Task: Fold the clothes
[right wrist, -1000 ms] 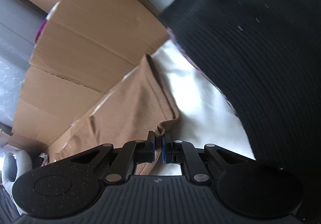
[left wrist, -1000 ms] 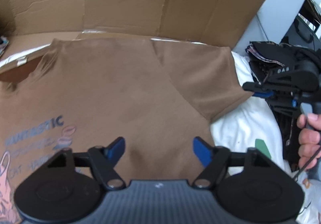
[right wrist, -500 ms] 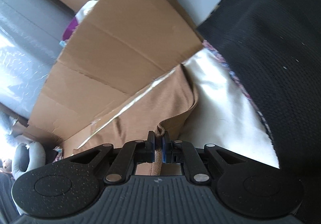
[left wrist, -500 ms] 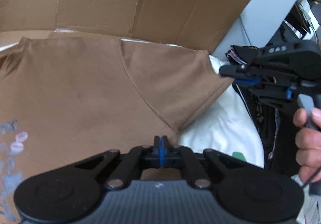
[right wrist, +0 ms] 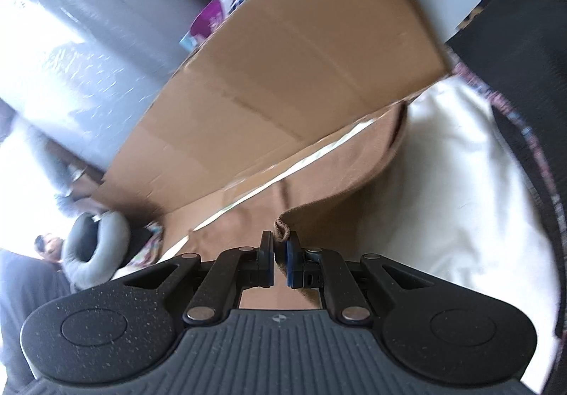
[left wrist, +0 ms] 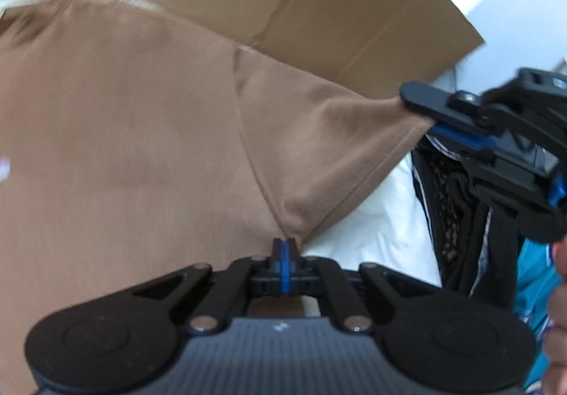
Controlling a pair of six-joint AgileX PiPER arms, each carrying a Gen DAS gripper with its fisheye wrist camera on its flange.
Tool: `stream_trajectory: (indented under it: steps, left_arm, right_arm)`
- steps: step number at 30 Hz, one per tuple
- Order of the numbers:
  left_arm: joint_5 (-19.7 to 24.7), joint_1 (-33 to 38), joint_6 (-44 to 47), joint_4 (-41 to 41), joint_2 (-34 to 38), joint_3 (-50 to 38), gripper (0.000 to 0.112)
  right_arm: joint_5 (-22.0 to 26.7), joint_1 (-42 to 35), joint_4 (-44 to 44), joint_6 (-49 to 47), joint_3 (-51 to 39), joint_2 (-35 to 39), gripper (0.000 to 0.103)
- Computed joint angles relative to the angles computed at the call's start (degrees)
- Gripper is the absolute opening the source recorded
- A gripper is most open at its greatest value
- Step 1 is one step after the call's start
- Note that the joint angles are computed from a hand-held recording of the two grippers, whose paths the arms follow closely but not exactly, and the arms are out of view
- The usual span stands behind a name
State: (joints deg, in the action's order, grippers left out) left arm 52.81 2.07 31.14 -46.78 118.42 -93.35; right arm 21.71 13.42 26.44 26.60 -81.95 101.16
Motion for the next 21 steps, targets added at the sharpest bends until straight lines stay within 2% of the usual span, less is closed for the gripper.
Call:
stream_trajectory:
  steps: [8,14,19,21]
  left_arm:
    - [-3.4,2.2,-2.4,-10.7,-0.8,7.8,0.0]
    - [-5.0,2.5,-4.3,-16.2,-0.1,9.8,0.001]
    - [-4.6,3.4,-4.4,-20.6,0.6,11.3,0.002]
    - [-4.2,3.5,-4.9,-20.3,0.9,10.8,0.002]
  right_arm:
    - [3.9,1.6,10.8,-12.4,-3.7,2.3,0.005]
    - [5.5,2.6,15.6,-16.1,-3.3,2.5,0.005]
    - [7.2,2.4,21.4,-20.0,-0.5,1.7,0.005]
    - [8.4,2.4,22.3,-20.5,-0.4,1.8,0.008]
